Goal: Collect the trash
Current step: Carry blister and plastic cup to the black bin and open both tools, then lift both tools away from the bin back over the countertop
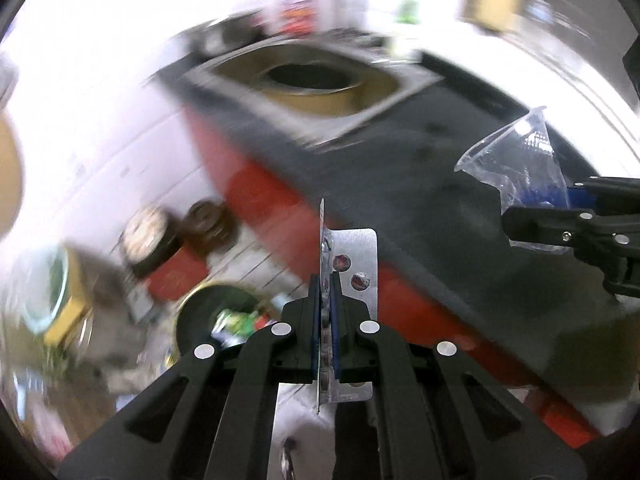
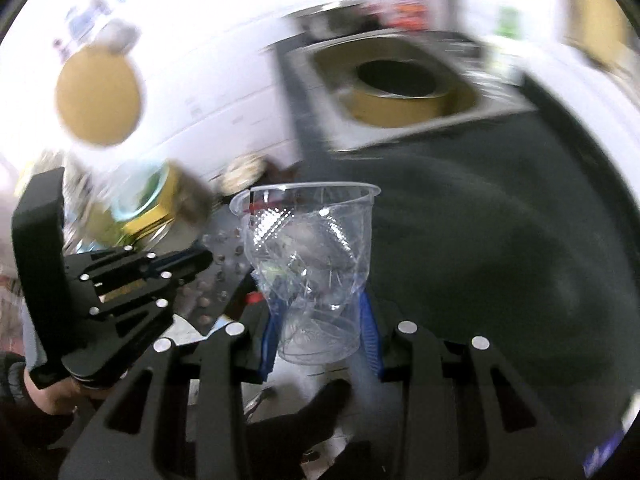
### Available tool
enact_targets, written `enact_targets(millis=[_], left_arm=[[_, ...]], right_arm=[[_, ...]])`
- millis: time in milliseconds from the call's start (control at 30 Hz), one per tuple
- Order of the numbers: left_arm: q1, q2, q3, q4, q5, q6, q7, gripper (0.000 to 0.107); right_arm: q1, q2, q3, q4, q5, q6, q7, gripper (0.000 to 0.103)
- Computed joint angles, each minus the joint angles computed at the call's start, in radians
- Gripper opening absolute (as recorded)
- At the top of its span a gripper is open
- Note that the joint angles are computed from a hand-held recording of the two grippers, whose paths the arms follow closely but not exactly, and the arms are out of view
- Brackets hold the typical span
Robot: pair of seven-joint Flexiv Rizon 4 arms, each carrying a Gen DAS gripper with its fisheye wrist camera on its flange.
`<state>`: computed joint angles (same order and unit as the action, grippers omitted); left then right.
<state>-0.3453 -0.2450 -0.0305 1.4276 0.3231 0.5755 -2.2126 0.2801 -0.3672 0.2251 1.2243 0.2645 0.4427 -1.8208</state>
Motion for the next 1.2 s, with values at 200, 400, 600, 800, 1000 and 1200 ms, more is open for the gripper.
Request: enact_targets(millis=[200, 400, 600, 800, 1000, 1200], left_arm=[[0.076, 0.14, 0.046, 0.276, -0.011, 0.087, -0.1, 0.004], [0.168, 0.156, 0.056, 0.471, -0.041, 0.244, -0.133, 0.004], [0.223, 0.077, 0.074, 0.54, -0.086, 0.393, -0.111, 0.004], [0.24, 0.043, 0.086, 0.604, -0.167, 0.477, -0.06, 0.047], [0.216, 0.068, 0.116, 0.595, -0.067, 0.426, -0.163, 0.085], [0.215, 0.117, 0.094, 0.547, -0.032, 0.355, -0.162, 0.085]], right_arm=[[0.117, -0.159, 0.049, -0.125, -0.004, -0.078, -0.009, 0.035], [0.214, -0.349, 0.046, -0.265, -0.054, -0.14, 0.008, 0.035], [0.291, -0.542, 0.028, -0.487, -0.105, -0.233, 0.039, 0.039], [0.315, -0.614, 0.017, -0.578, -0.111, -0.262, 0.03, 0.078], [0.313, -0.615, 0.006, -0.589, -0.111, -0.284, 0.028, 0.082], [0.285, -0.522, 0.016, -0.512, -0.097, -0.276, 0.028, 0.085]])
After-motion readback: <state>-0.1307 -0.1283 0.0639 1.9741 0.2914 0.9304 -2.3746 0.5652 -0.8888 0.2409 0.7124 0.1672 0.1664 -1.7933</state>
